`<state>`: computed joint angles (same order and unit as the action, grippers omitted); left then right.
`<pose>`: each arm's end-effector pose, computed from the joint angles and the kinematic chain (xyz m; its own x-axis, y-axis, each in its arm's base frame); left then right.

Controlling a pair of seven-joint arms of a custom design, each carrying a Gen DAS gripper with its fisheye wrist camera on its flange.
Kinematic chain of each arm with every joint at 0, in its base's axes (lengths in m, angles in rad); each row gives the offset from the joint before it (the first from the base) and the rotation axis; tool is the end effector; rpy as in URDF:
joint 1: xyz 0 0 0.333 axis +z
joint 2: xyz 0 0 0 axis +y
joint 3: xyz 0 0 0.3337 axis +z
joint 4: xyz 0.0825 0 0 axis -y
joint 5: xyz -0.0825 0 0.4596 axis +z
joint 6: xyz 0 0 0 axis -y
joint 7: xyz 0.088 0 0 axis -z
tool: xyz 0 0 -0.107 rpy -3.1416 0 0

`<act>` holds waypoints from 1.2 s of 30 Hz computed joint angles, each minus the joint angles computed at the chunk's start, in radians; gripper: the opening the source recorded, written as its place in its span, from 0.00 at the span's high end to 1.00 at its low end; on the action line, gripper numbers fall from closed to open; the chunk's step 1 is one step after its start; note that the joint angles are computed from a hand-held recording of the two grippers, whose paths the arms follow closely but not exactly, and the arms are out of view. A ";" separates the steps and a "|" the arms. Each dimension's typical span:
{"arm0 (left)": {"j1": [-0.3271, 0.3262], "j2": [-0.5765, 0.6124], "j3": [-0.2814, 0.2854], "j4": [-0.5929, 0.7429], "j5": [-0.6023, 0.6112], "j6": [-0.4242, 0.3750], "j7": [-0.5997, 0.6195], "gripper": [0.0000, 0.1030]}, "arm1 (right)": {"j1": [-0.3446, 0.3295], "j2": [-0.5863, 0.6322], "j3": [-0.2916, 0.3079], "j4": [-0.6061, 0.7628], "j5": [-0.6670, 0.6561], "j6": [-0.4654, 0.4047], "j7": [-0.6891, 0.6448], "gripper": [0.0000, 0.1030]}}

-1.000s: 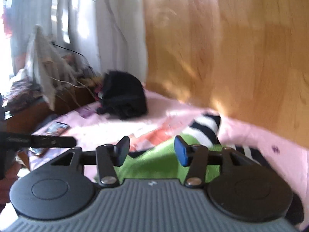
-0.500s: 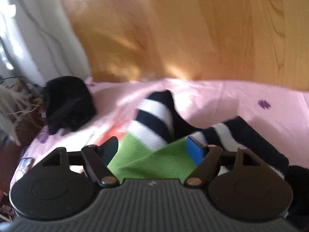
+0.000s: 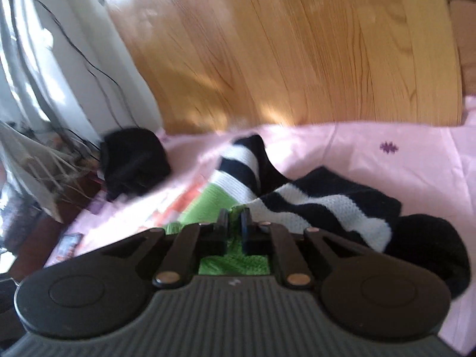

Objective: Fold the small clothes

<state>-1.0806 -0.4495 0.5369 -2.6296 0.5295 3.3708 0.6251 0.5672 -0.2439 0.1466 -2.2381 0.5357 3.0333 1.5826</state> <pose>0.3916 -0.2881 0.4853 -0.3599 -0.7078 0.6078 -0.6968 -0.2293 -0.6797 0.4639 0.3585 0.5748 0.4028 -0.8009 -0.4431 -0.6610 0.0803 -0.7461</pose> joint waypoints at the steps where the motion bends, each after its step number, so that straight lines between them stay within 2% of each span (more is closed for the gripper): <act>1: 0.008 -0.003 -0.004 -0.006 -0.004 0.015 -0.004 0.48 | 0.064 -0.027 -0.049 -0.022 0.078 0.021 -0.072 0.90; 3: 0.020 -0.009 -0.005 -0.017 0.005 0.045 -0.031 0.44 | 0.163 -0.079 -0.122 -0.060 0.195 0.050 -0.186 0.90; 5: 0.035 -0.015 -0.009 -0.026 0.019 0.074 -0.063 0.41 | 0.210 -0.126 -0.151 -0.098 0.255 0.058 -0.244 0.90; 6: 0.040 -0.018 -0.008 -0.030 0.028 0.088 -0.079 0.39 | 0.213 -0.153 -0.150 -0.124 0.267 0.055 -0.253 0.90; 8: 0.058 -0.026 -0.019 -0.035 0.049 0.102 -0.103 0.35 | 0.174 -0.193 -0.108 -0.172 0.248 0.051 -0.224 0.90; 11: 0.112 -0.027 -0.080 -0.036 0.073 0.093 -0.119 0.30 | 0.156 -0.230 -0.078 -0.235 0.234 0.067 -0.162 0.90; 16: 0.049 -0.021 -0.025 -0.018 0.183 0.059 -0.196 0.24 | 0.207 -0.308 -0.093 -0.360 0.268 0.111 -0.041 0.90; 18: 0.015 -0.015 0.009 -0.009 0.221 0.042 -0.229 0.23 | 0.179 -0.350 -0.053 -0.408 0.258 0.097 0.033 0.91; 21: -0.082 -0.020 0.103 0.003 0.246 0.007 -0.252 0.22 | 0.117 -0.390 0.005 -0.450 0.209 0.042 0.127 0.95; 23: -0.081 -0.022 0.090 0.005 0.203 -0.035 -0.244 0.21 | 0.040 -0.406 0.068 -0.451 0.135 -0.006 0.185 0.96; 25: -0.094 -0.024 0.097 0.004 0.173 -0.042 -0.229 0.19 | 0.005 -0.410 0.090 -0.439 0.067 -0.019 0.199 0.94; 27: -0.101 -0.021 0.099 0.002 0.139 -0.049 -0.217 0.13 | 0.023 -0.399 0.065 -0.421 0.027 0.017 0.179 0.92; 29: -0.109 -0.014 0.099 0.005 0.102 -0.069 -0.209 0.12 | 0.067 -0.369 0.016 -0.394 0.000 0.060 0.147 0.92; 32: -0.189 0.002 0.165 0.020 0.034 -0.085 -0.198 0.12 | 0.156 -0.286 -0.077 -0.322 -0.023 0.089 0.071 0.92; 33: -0.207 0.015 0.180 0.028 0.011 -0.084 -0.196 0.13 | 0.186 -0.261 -0.108 -0.300 -0.020 0.081 0.043 0.92; 34: -0.203 0.039 0.171 0.037 -0.012 -0.065 -0.198 0.15 | 0.201 -0.238 -0.126 -0.276 -0.018 0.065 0.019 0.92; 35: -0.184 0.060 0.146 0.047 -0.030 -0.061 -0.194 0.30 | 0.194 -0.212 -0.124 -0.250 -0.022 0.046 0.001 0.92; 36: -0.178 0.074 0.129 0.063 -0.040 -0.084 -0.180 0.58 | 0.173 -0.183 -0.109 -0.217 -0.033 0.027 -0.012 0.92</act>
<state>-1.2588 -0.3757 0.6660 -2.5662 0.4899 3.2870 0.4455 0.7400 -0.4272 0.0375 -2.4555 0.5029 3.0601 1.5708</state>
